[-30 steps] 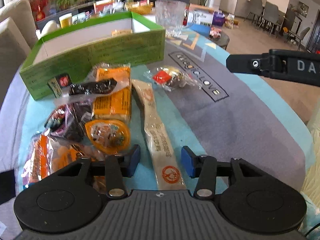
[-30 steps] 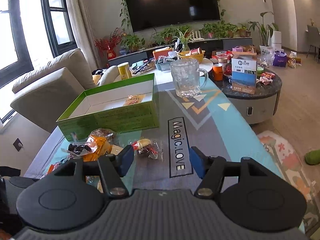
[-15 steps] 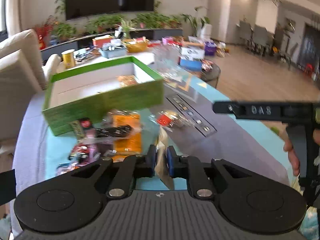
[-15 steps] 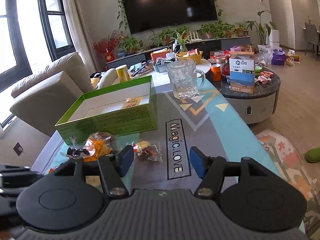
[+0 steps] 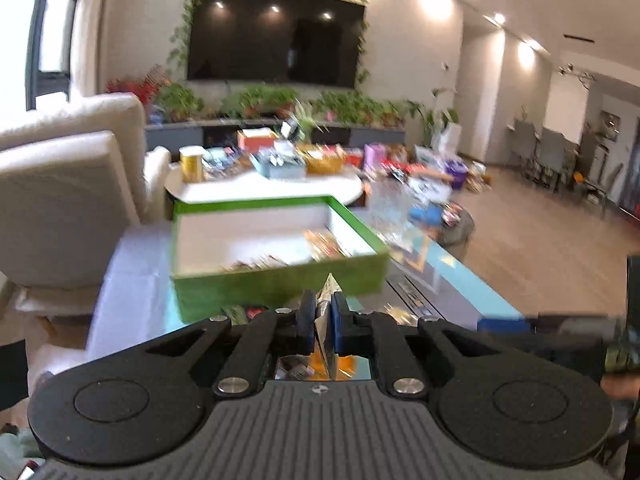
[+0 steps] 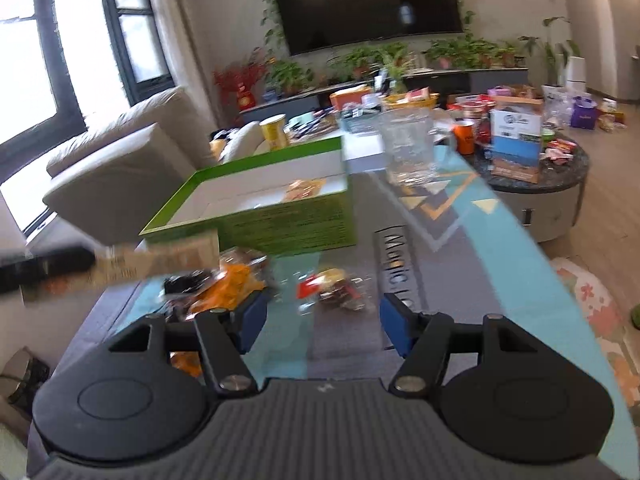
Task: Organize snacks
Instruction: 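Carry the stick packet toward the box with the left tool while the right reaches the orange packet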
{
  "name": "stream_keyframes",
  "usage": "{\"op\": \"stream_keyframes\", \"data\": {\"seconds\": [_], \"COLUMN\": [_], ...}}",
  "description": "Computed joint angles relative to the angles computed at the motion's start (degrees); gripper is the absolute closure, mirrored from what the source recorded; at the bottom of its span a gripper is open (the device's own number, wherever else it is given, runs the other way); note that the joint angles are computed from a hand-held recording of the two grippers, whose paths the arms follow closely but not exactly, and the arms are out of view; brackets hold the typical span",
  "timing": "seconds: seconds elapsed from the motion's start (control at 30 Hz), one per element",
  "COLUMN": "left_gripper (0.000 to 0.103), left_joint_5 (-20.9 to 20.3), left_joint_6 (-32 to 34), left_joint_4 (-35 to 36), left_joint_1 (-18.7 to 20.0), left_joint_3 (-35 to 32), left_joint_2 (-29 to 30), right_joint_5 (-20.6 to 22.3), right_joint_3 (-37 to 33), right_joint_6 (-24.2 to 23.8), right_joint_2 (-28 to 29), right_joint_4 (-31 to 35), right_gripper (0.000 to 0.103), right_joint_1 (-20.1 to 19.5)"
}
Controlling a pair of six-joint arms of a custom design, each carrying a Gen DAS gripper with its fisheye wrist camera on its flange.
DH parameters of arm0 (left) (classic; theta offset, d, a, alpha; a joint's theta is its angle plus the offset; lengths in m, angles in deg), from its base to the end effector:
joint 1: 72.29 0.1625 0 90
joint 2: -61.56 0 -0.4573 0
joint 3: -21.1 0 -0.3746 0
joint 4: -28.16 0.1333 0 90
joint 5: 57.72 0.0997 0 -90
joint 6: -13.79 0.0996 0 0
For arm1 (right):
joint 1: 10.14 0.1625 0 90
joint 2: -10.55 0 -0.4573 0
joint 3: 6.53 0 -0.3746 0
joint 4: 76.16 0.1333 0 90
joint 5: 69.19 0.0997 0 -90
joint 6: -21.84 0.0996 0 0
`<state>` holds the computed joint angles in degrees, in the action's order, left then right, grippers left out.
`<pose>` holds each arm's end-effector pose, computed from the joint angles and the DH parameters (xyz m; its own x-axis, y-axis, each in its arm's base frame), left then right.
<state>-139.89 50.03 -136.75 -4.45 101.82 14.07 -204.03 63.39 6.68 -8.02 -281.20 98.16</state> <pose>-0.1516 -0.7615 0.2869 -0.6010 0.6426 -0.4752 0.7898 0.3866 -0.4762 0.3032 -0.7160 0.0736 -0.8050 0.2543 0.5361 -0.3623 0.5049 -0.7835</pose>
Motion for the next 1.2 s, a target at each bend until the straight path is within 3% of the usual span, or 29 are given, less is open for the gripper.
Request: {"op": "stream_keyframes", "data": {"seconds": [0.23, 0.43, 0.67, 0.8, 0.97, 1.1, 1.2], "left_gripper": [0.095, 0.095, 0.095, 0.095, 0.095, 0.095, 0.095], "left_joint_5": [2.72, 2.75, 2.72, 2.73, 2.38, 2.44, 2.52], "left_joint_6": [-1.06, -1.25, -2.55, -3.05, -3.42, -3.45, -3.16], "left_joint_4": [-1.98, -1.87, -0.70, 0.00, 0.78, 1.91, 1.88], "left_joint_1": [0.77, 1.50, 2.13, 2.33, 2.41, 2.24, 2.08], "left_joint_3": [-1.93, -1.84, -2.76, -3.22, -3.50, -3.67, -3.57], "left_joint_2": [1.06, 0.60, 0.94, 1.05, 1.23, 1.53, 1.57], "right_joint_5": [4.43, 1.74, -0.20, -3.63, -10.25, -8.35, -6.62], "right_joint_3": [-6.82, -18.86, -26.24, -24.69, -17.52, -9.39, -9.09], "right_joint_6": [1.39, -1.27, 1.90, -0.65, -1.57, 0.87, 3.02], "right_joint_2": [3.67, 9.49, 12.78, 12.07, 9.02, 5.05, 4.70], "right_joint_4": [10.09, 19.00, 26.77, 25.90, 16.14, 9.73, 11.29], "right_gripper": [0.053, 0.053, 0.053, 0.053, 0.053, 0.053, 0.053], "right_joint_1": [-0.12, -0.07, -0.56, -0.49, -0.50, -0.79, -0.82]}}
